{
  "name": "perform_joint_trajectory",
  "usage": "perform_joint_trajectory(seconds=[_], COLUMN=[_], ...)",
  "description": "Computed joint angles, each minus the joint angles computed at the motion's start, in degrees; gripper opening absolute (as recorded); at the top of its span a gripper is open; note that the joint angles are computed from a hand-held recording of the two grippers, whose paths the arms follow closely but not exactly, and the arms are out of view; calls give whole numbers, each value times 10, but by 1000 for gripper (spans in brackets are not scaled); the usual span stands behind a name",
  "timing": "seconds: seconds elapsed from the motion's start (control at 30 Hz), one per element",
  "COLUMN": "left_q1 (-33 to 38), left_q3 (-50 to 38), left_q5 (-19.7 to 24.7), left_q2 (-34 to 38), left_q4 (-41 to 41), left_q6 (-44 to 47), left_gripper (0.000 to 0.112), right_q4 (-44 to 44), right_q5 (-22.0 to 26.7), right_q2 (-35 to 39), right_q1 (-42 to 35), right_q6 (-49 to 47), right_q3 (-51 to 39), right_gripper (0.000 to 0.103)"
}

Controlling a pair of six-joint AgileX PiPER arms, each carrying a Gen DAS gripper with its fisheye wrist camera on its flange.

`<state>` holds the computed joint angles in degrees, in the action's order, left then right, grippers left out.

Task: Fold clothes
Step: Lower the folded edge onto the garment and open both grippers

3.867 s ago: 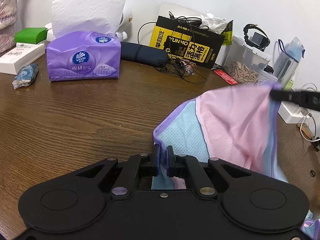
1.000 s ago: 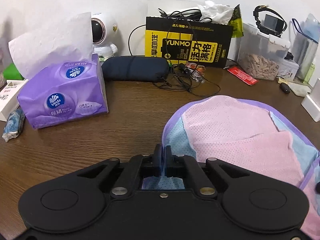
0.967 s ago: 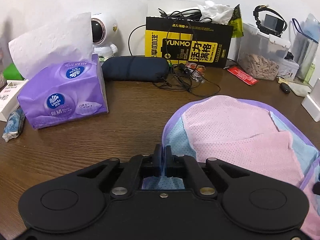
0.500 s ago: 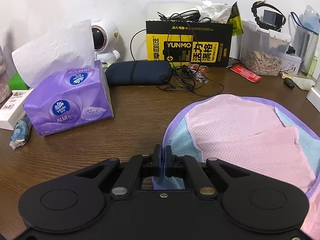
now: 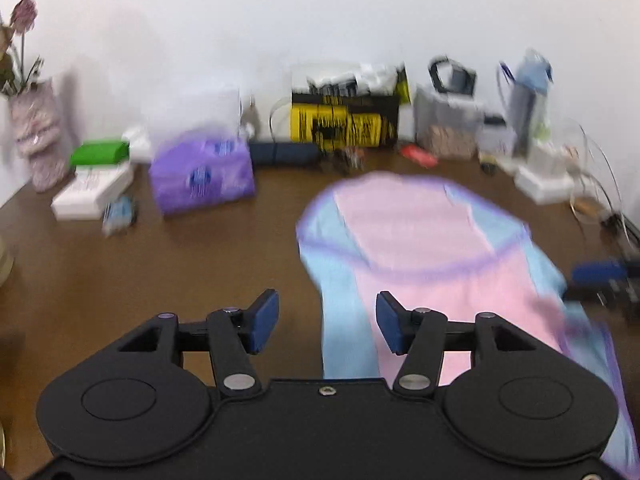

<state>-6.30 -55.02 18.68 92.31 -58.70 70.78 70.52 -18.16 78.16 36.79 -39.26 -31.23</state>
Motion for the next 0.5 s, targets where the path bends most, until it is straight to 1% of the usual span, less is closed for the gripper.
perform_joint_trajectory(seconds=[0.07,0.1,0.13,0.17,0.2,0.27,0.3,0.33,0.37,0.4,0.43,0.47,0.5], left_q1=[0,-2,-9,-17,-24,-50,-61,-70,-79,-82,-89,-93,-96], left_q3=[37,41,52,55,53,56,59,69,79,79,79,86,87], left_q5=[-2,-5,-18,-26,-27,-44,-50,-61,-72,-74,-75,-80,-84], left_q2=[-24,-25,-29,-25,-22,-19,-19,-23,-26,-26,-23,-24,-23], left_q4=[40,41,41,65,95,177,204,210,217,234,271,291,319], left_q6=[-54,-56,-62,-90,-122,-209,-228,-228,-229,-246,-287,-312,-344], left_gripper=[53,53,53,53,53,54,53,53,53,53,52,45,40], right_q4=[19,-1,-41,-66,-67,-18,4,46,66,78,91,102,113], right_q5=[-10,-3,5,-3,-9,-17,-22,-35,-38,-37,-36,-36,-37], right_q2=[8,2,-3,-10,-17,-16,-15,-10,-10,-9,-6,-3,-1], right_q1=[14,10,5,7,11,20,23,34,38,39,40,41,43], right_q6=[-20,1,39,67,71,27,3,-41,-62,-78,-96,-109,-121], right_q3=[-2,5,14,26,35,39,39,36,36,35,33,31,29], right_gripper=[63,63,63,64,64,64,64,64,64,64,64,63,56])
